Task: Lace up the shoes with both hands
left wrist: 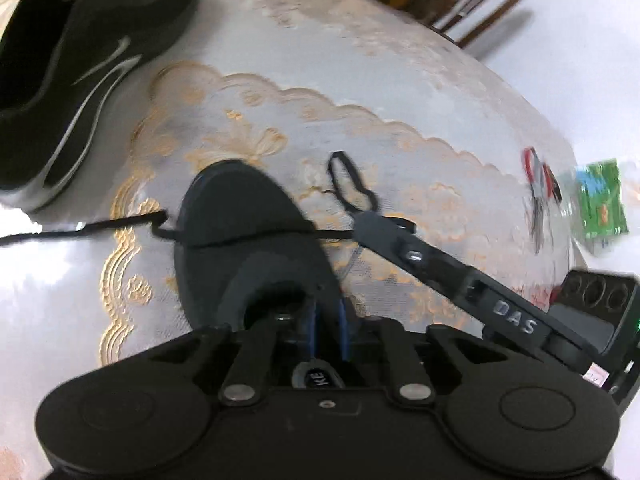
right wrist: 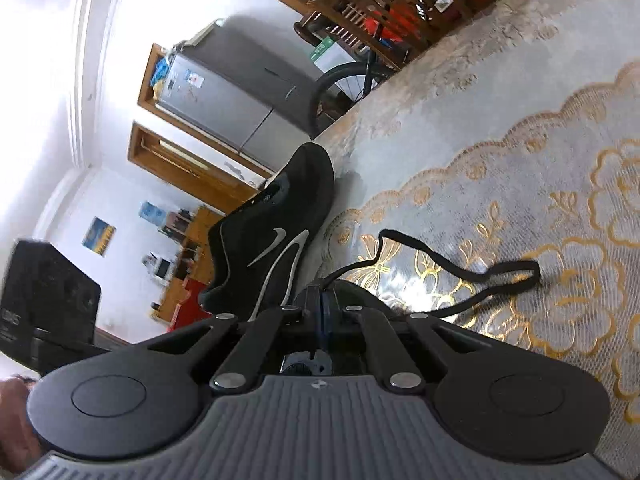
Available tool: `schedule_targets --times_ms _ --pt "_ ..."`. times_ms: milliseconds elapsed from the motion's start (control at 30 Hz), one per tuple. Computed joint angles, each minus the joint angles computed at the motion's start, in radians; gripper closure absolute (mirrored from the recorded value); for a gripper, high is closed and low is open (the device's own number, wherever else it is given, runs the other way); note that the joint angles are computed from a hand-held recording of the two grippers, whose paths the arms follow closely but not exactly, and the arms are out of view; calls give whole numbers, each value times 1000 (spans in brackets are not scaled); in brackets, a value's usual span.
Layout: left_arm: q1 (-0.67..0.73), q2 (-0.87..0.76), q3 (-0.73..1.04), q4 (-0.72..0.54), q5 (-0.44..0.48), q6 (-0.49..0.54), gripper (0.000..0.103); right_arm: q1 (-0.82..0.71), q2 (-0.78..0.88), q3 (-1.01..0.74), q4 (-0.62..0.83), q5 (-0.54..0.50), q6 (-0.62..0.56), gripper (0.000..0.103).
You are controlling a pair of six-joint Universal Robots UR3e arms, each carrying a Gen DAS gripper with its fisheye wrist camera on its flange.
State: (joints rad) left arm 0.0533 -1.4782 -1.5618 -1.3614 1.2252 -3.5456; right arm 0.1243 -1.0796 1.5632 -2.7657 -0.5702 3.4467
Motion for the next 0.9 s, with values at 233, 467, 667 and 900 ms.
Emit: schedule_targets --times_ms 233,467,667,900 --pt "-52 -94 135 -107 47 -50 42 -26 54 5 -64 67 48 102" --pt "-109 -115 128 -29 117 -95 95 -23 60 19 -113 92 51 102" --pt "-155 -152 186 -52 178 -97 95 -21 55 74 -187 90 31 102" --pt "-154 -151 197 -73 176 -97 95 -21 97 68 -257 111 86 102"
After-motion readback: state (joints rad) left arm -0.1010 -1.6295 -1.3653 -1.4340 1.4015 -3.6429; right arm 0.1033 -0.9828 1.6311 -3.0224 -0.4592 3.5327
